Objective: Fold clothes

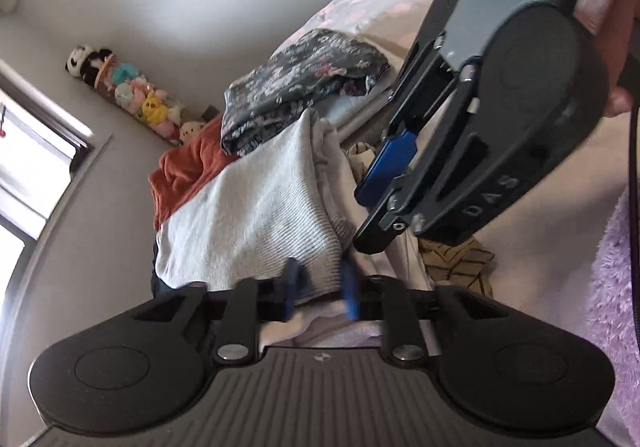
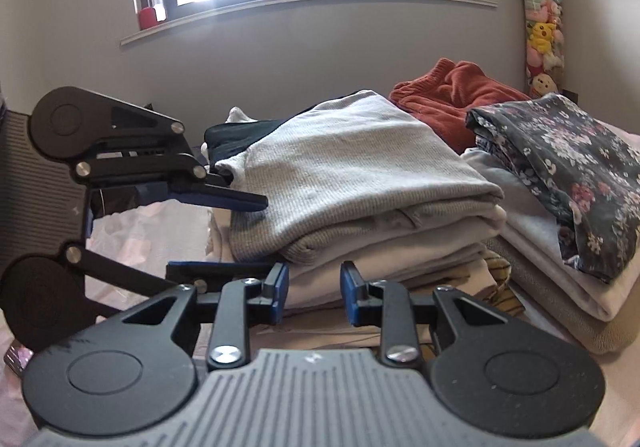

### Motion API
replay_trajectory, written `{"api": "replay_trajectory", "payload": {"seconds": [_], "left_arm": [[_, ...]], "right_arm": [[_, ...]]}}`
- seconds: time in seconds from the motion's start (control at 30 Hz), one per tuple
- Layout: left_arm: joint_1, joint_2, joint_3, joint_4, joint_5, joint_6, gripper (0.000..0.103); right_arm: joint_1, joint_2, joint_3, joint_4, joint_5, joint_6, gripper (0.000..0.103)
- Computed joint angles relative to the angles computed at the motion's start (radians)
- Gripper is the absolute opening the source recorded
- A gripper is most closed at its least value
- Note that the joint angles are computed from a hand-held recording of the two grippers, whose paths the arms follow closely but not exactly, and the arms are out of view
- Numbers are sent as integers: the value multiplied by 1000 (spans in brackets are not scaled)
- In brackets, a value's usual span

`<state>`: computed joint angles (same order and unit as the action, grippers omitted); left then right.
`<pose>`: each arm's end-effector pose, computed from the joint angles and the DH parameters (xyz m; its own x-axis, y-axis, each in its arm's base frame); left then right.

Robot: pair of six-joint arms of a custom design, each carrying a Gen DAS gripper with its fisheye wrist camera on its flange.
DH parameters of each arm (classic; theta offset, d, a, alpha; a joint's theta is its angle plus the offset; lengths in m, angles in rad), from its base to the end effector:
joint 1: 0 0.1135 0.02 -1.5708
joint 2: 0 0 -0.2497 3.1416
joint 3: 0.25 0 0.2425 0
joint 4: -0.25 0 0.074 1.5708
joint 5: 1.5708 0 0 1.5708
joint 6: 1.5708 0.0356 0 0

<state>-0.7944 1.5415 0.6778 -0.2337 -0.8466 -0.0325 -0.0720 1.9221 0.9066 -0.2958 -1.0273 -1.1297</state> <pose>0.1980 -0.1635 0.1366 -0.6309 0.6117 -0.4773 0.2130 0.7281 0.6515 0.3059 0.0085 0.0906 -0.2471 -0.4510 -0.8576 -0.9494 0.2898 0.1211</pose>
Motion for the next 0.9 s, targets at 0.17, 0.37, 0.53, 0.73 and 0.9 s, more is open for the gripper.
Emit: {"api": "replay_trajectory", "payload": {"seconds": [0.17,0.37,0.53,0.73,0.9], "left_arm": [[51,-173,-20,-33,76,-28,6],[102,-237,21,-58,106,36,6],[116,-238,30,-55,118,40,6],[117,-248,39,-62,115,51,6],[126,-274,57,-72,134,76,6]], "right_arm": [[11,-10,-1,7,-6,-7,32],[44,-9,9,7,-20,57,32],[62,16,17,36,10,180,28],[46,32,70,-90,-46,237,8],[12,93,246,-549,-141,51,7]]}}
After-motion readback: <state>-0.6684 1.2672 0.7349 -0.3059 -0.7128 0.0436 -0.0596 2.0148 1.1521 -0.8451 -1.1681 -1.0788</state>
